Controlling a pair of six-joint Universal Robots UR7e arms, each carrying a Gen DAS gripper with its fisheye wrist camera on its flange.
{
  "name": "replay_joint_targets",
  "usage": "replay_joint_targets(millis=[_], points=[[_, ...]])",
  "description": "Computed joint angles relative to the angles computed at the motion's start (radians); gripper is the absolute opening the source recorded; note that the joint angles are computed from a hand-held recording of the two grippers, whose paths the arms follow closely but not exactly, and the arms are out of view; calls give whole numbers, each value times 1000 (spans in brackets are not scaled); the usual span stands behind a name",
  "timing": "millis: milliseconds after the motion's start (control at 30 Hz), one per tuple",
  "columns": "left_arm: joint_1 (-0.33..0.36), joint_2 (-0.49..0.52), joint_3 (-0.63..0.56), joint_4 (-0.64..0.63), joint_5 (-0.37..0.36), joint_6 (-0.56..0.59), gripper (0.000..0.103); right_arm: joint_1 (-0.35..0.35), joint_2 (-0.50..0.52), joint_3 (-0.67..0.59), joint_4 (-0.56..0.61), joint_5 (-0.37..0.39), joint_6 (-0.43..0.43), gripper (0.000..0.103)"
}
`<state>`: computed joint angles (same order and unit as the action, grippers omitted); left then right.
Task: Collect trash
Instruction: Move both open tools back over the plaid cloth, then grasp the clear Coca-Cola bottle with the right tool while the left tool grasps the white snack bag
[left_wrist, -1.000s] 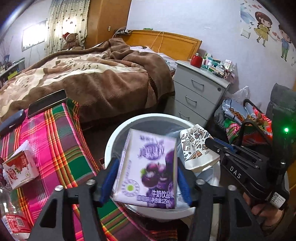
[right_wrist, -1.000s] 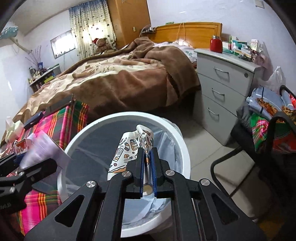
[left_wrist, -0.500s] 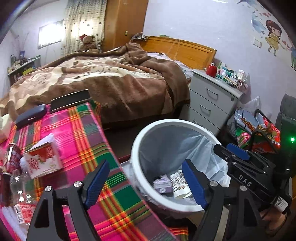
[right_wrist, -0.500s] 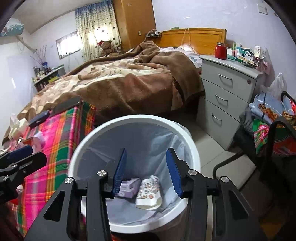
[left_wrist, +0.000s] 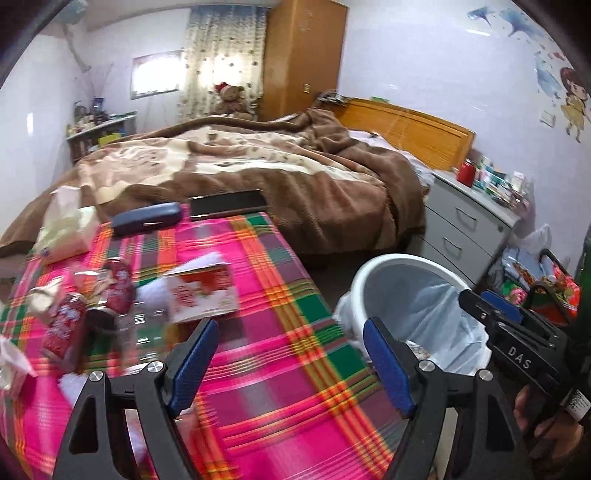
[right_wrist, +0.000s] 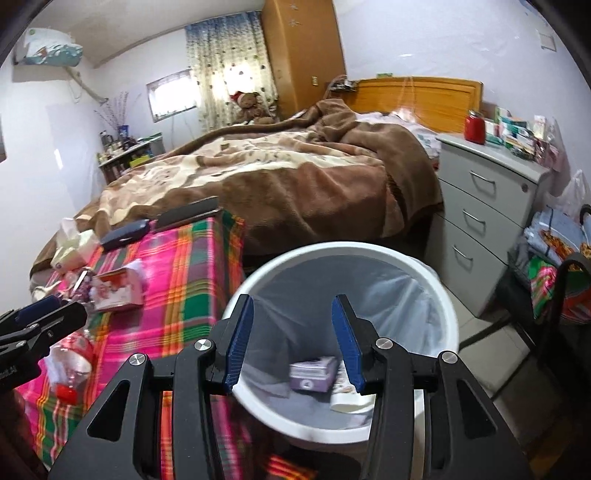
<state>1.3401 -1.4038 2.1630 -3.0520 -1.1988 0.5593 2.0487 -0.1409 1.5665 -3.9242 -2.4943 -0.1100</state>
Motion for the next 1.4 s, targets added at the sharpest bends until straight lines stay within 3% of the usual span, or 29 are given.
replay_joint_targets(millis=[433, 567, 667, 1133, 1400], points=[[145, -85, -40, -47, 14, 14, 80, 31, 77, -138, 168, 129, -20, 47], [203, -89, -79, -44, 6, 15, 80, 33, 92, -163, 223, 176, -5, 59], [230, -86, -99, -82, 21, 30, 80, 39, 105, -192, 279, 195, 18, 59], [380, -56, -279, 33, -34, -8, 80, 59, 151, -309, 469, 272, 87, 59], [427, -23, -366, 62, -26, 68, 80, 73, 206, -440, 627, 296, 70, 65]])
